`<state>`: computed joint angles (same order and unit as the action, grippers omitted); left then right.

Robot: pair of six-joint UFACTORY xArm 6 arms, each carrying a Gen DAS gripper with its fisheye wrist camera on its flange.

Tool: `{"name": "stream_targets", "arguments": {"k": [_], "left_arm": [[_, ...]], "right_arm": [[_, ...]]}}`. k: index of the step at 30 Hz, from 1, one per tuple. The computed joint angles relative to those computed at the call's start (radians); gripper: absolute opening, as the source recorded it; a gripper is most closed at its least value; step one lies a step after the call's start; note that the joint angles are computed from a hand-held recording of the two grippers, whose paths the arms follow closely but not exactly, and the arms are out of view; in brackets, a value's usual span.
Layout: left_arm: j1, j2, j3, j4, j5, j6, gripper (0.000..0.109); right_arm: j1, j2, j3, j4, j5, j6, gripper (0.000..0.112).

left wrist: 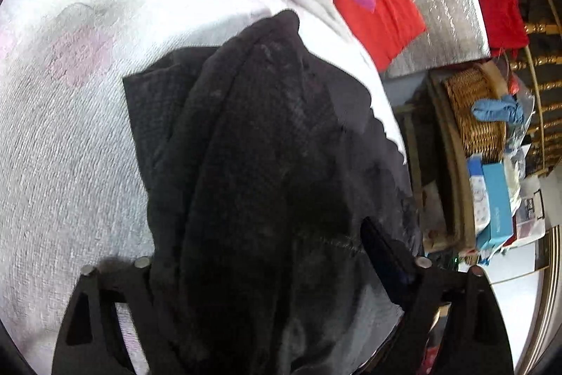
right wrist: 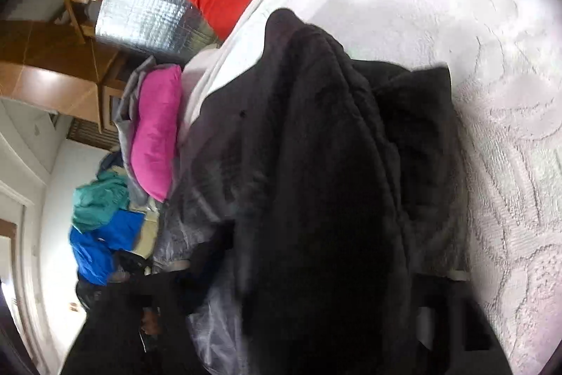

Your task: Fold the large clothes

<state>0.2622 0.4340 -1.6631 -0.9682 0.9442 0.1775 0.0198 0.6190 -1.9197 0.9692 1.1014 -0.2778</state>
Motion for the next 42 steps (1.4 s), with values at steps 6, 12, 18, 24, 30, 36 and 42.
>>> {"name": "stream_targets", "arguments": {"k": [6,12,18,24,30,36,42], "left_arm": [[-0.017,-0.071,0.083,-0.004,-0.081,0.022,0.032],[-0.02,-0.193,0.193,-0.047,-0.11,0.078,0.029],[0.02,-0.339,0.357,-0.039,-0.041,0.091,0.029],[0.043,-0.376,0.446,0.097,-0.01,0.013,0.051],[0.07,-0.457,0.475,0.216,-0.001,-0.089,0.056],[0.008,-0.632,0.59,0.433,-0.276,-0.18,0.059],[-0.108,-0.63,0.631,0.71,-0.504,-0.251,0.072]], "right_arm": [[0.021,-0.119,0.106,-0.013,-0.099,-0.039,0.034],[0.039,-0.252,0.229,0.01,-0.163,-0.084,0.032],[0.003,-0.402,0.425,0.011,-0.121,-0.077,0.031],[-0.006,-0.426,0.542,-0.069,-0.154,-0.04,0.049],[-0.08,-0.448,0.522,-0.073,-0.104,0.076,0.068],[-0.086,-0.621,0.656,-0.07,-0.365,-0.028,0.072],[0.046,-0.491,0.51,-0.274,-0.358,0.046,0.033]]}}
